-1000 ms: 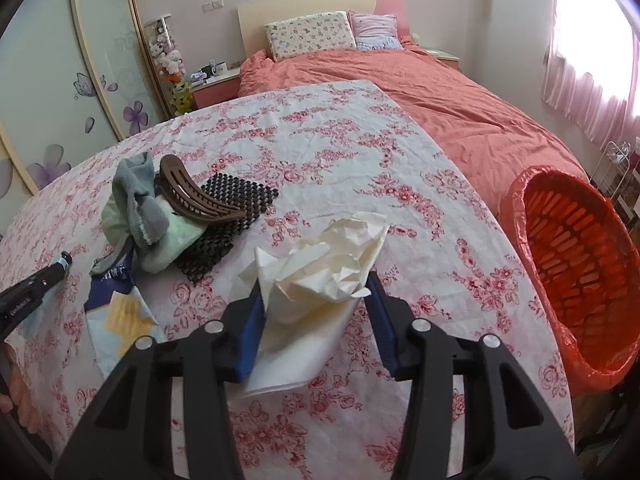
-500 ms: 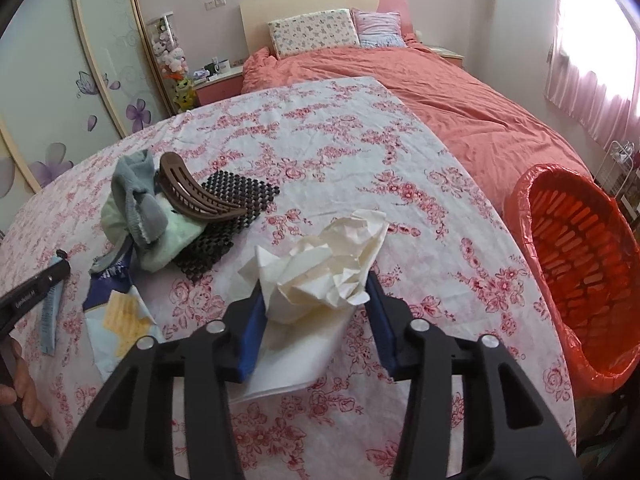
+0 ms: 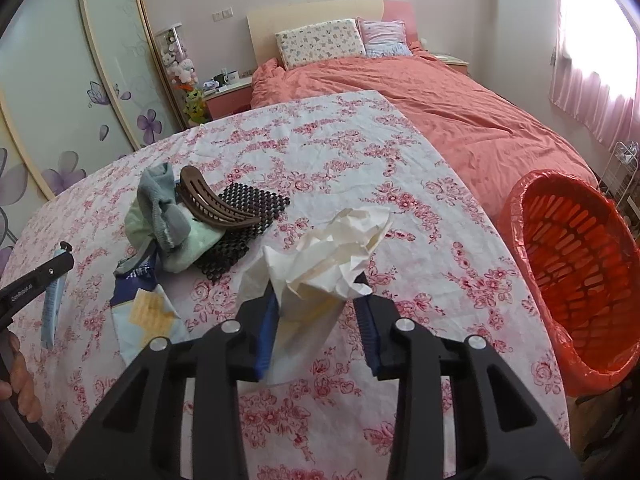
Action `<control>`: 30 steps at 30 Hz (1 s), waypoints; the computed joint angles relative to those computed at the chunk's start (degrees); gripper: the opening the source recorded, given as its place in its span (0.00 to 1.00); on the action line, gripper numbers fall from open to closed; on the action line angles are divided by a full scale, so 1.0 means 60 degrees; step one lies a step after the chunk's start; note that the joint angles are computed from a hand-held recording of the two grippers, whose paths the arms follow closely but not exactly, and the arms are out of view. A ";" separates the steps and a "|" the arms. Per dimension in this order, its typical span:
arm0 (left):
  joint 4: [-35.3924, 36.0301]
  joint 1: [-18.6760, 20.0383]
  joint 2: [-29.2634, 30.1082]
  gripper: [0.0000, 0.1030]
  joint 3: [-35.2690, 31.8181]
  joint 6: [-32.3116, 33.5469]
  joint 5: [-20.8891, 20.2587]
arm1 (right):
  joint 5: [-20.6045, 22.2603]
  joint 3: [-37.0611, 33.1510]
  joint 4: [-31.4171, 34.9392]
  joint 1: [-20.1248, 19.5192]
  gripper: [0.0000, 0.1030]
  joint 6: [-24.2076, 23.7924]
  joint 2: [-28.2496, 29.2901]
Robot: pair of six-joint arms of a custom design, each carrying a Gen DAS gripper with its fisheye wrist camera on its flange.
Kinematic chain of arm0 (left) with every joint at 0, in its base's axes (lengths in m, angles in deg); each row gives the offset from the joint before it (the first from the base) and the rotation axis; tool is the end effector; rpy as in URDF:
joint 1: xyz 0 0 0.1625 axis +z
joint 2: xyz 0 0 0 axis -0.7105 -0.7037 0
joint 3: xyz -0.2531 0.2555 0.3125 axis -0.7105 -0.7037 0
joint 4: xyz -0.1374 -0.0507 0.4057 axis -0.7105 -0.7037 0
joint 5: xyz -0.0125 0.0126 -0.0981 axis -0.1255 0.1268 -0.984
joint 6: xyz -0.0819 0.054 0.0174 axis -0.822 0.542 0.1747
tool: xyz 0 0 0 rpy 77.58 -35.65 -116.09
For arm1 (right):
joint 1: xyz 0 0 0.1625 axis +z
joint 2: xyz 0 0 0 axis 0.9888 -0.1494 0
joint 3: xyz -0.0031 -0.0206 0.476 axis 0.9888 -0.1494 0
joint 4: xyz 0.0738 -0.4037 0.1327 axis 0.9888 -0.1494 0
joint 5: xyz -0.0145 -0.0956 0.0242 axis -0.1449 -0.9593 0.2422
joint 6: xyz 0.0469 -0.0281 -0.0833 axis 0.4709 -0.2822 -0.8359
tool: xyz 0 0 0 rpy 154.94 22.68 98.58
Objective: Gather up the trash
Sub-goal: 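Grasp the blue tube with the left tool while the right tool grasps the white tissue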
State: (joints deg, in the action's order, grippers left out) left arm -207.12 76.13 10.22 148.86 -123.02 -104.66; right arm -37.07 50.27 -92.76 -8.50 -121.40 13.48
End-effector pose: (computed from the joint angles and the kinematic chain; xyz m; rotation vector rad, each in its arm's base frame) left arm -0.3659 -0.4779 -0.0844 -0.1017 2.1188 -1.0478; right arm -0.0488 -0.5732 0.3268 0.6593 -2.4472 0.7531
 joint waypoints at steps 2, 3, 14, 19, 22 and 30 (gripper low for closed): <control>-0.0079 -0.0042 0.0062 0.26 -0.0103 0.0183 0.0030 | 0.0136 0.0028 0.0041 -0.0035 0.30 -0.0050 -0.0088; -0.0123 -0.0073 0.0107 0.26 -0.0174 0.0298 0.0041 | 0.0182 0.0048 0.0026 -0.0048 0.29 -0.0105 -0.0121; -0.0948 -0.0249 0.0534 0.26 -0.0778 0.1635 0.0027 | 0.0786 0.0068 0.0195 -0.0240 0.27 -0.0043 -0.0533; -0.1540 -0.0378 0.0802 0.26 -0.1184 0.2521 0.0067 | 0.1094 0.0064 -0.0049 -0.0320 0.27 -0.0077 -0.0833; -0.1934 -0.0446 0.1041 0.26 -0.1529 0.3179 0.0063 | 0.1322 0.0060 -0.0218 -0.0439 0.27 -0.0110 -0.1052; -0.2928 -0.0608 0.1882 0.26 -0.2734 0.4921 -0.0209 | 0.2105 -0.0166 -0.0459 -0.1026 0.27 0.0049 -0.1689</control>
State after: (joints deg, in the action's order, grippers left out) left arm -224.69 72.48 21.52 132.45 -93.49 -105.92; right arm -24.44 49.27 -95.52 -14.66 -121.11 3.35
